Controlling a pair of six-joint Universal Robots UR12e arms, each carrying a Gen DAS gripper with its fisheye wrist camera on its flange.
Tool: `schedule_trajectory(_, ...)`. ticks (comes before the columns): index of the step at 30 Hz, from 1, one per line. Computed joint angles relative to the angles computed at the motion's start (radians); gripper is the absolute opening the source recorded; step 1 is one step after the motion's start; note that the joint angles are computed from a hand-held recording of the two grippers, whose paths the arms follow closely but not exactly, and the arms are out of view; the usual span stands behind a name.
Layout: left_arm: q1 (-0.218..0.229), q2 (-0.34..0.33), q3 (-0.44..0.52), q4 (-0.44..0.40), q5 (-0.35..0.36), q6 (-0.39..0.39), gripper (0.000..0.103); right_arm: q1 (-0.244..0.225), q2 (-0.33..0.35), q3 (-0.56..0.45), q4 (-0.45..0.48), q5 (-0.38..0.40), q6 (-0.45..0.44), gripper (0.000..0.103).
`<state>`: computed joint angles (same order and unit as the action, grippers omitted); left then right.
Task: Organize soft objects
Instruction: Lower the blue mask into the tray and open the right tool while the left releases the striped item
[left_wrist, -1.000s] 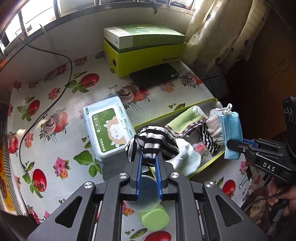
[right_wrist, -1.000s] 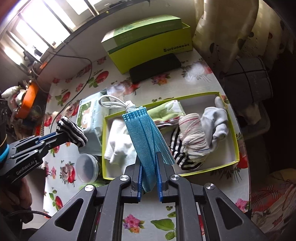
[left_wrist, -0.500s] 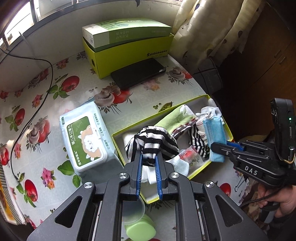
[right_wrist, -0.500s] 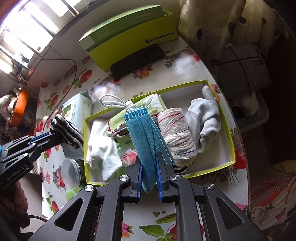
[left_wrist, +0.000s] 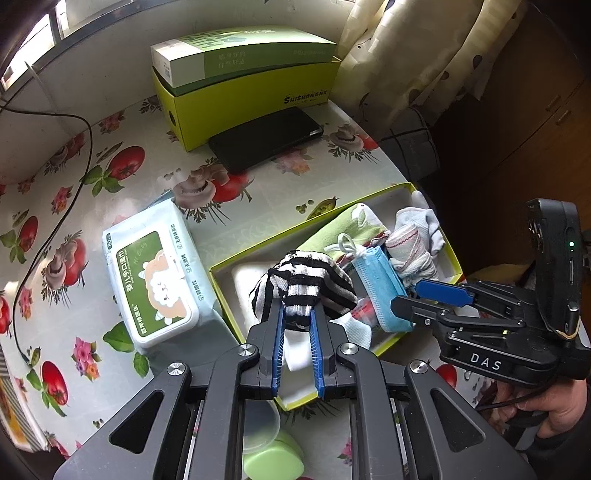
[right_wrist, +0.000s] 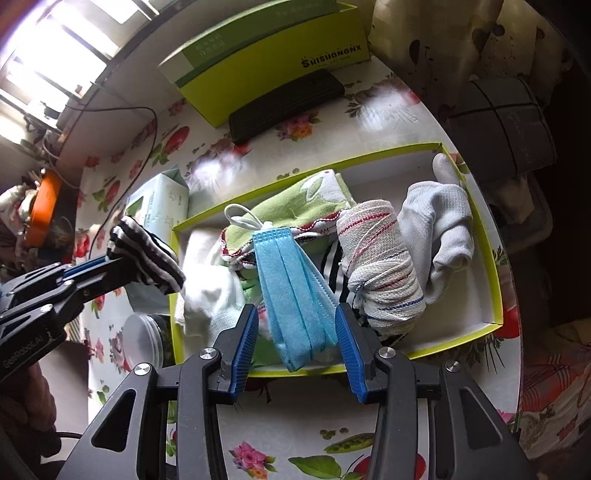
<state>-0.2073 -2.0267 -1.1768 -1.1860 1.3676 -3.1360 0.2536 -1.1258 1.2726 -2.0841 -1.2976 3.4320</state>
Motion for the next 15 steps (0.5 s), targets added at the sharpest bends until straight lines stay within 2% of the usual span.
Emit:
schedule_trajectory(4, -0.009, -0.014, 0.017, -0.036, -0.042, 0.042, 0.014, -0.004, -0.017, 0.017, -0.027, -0.008, 0.018, 0.042)
schedule_trajectory(13, -0.041, -0.065, 0.068, -0.101, -0.059, 0.152, 0.014, -0.01, -0.039, 0.047, -0.029, -0.013, 0.04, 0.042)
schedule_trajectory(15, -0.047, -0.08, 0.081, -0.122, -0.027, 0.147, 0.014, -0.009, -0.04, 0.048, -0.026, -0.013, 0.038, 0.042)
